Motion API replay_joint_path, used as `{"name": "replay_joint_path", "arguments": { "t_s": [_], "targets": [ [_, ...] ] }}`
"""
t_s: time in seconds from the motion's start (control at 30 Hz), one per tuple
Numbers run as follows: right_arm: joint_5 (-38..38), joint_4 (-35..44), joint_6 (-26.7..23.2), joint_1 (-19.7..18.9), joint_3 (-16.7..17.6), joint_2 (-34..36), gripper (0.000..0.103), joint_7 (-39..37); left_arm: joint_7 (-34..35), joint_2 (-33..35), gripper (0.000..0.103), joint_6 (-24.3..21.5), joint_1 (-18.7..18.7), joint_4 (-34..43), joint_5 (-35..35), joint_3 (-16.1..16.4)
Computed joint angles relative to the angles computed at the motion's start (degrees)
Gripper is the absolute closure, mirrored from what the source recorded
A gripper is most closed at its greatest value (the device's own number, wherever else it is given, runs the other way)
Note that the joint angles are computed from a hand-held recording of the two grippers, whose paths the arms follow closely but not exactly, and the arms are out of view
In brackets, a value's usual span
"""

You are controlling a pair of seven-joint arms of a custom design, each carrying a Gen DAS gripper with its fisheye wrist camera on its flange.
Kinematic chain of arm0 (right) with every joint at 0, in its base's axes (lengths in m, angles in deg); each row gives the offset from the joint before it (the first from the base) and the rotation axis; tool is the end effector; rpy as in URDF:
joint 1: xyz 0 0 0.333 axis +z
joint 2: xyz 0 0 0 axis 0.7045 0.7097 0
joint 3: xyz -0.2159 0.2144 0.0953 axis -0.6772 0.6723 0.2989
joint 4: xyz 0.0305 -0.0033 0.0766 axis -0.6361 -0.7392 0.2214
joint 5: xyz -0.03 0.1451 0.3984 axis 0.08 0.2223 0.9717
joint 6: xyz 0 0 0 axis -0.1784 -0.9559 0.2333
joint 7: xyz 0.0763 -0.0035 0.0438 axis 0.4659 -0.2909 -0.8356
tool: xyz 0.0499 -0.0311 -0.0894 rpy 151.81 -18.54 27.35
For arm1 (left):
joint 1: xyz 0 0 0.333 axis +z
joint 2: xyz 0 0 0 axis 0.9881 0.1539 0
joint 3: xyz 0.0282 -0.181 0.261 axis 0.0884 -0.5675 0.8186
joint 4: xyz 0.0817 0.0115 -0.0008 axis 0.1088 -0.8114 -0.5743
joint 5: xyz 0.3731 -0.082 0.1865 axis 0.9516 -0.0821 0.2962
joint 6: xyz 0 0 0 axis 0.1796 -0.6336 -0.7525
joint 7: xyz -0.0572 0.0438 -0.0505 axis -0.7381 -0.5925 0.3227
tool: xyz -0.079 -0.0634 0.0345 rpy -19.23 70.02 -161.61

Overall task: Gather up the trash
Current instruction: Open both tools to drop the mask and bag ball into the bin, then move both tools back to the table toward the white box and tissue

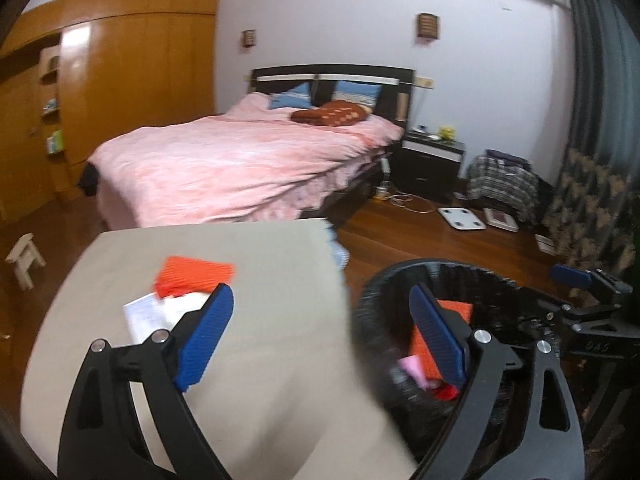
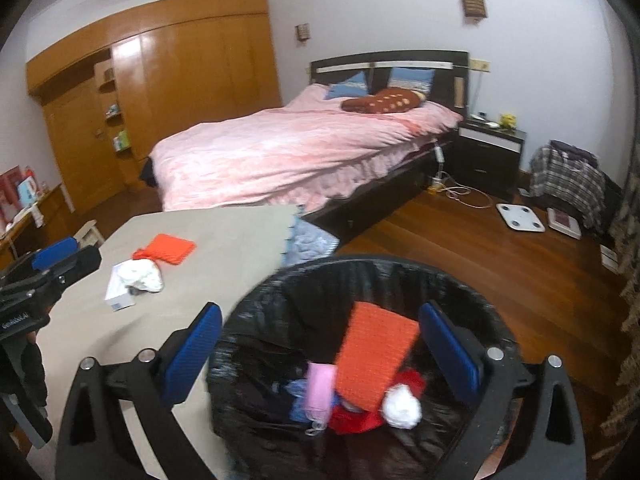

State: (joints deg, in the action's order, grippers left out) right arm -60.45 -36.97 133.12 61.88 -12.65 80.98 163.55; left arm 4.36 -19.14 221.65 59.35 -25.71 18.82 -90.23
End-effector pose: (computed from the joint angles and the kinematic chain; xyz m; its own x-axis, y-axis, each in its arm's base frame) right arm 0.6377 0.2373 0.5510 0.0724 -0.9892 -0.1277 -0.5753 0.0632 -0.8155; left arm 0.6523 -0.3106 0.5578 -0.2186 -0.9752 0.0341 -0.5161 0.0859 -0.8522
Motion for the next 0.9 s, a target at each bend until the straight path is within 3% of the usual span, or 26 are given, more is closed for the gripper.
{"name": "replay_joint_path", "arguments": {
  "t_s": [0.17,0.4,0.6,0.9],
  "targets": [
    [3.71,5.07,-0.05,1.12,1.75,4.48,0.006,-4.42,-6.64,-3.74,0.016,-1.50,0.63,-4.13,6.59,2.10],
    [8.74,15.26,-1.53,3.46,2.75,12.74,0.006,-10.73,-12.09,-5.71,0.016,-3.68,5.85,-6.74,12.24,0.67],
    [12.12,27.05,-3.49,5.63,2.43,21.97,0.006,-13.93,-14.15,-3.44,0.016,-5.49,8.73,-5.46,13.57,0.48],
    [16.08,44.55,-9.60,7.91,1.57,34.86,0.006,-18.06,-11.49,3.61,0.016,-6.89,8.98,-0.01,8.98,1.86]
  ]
}}
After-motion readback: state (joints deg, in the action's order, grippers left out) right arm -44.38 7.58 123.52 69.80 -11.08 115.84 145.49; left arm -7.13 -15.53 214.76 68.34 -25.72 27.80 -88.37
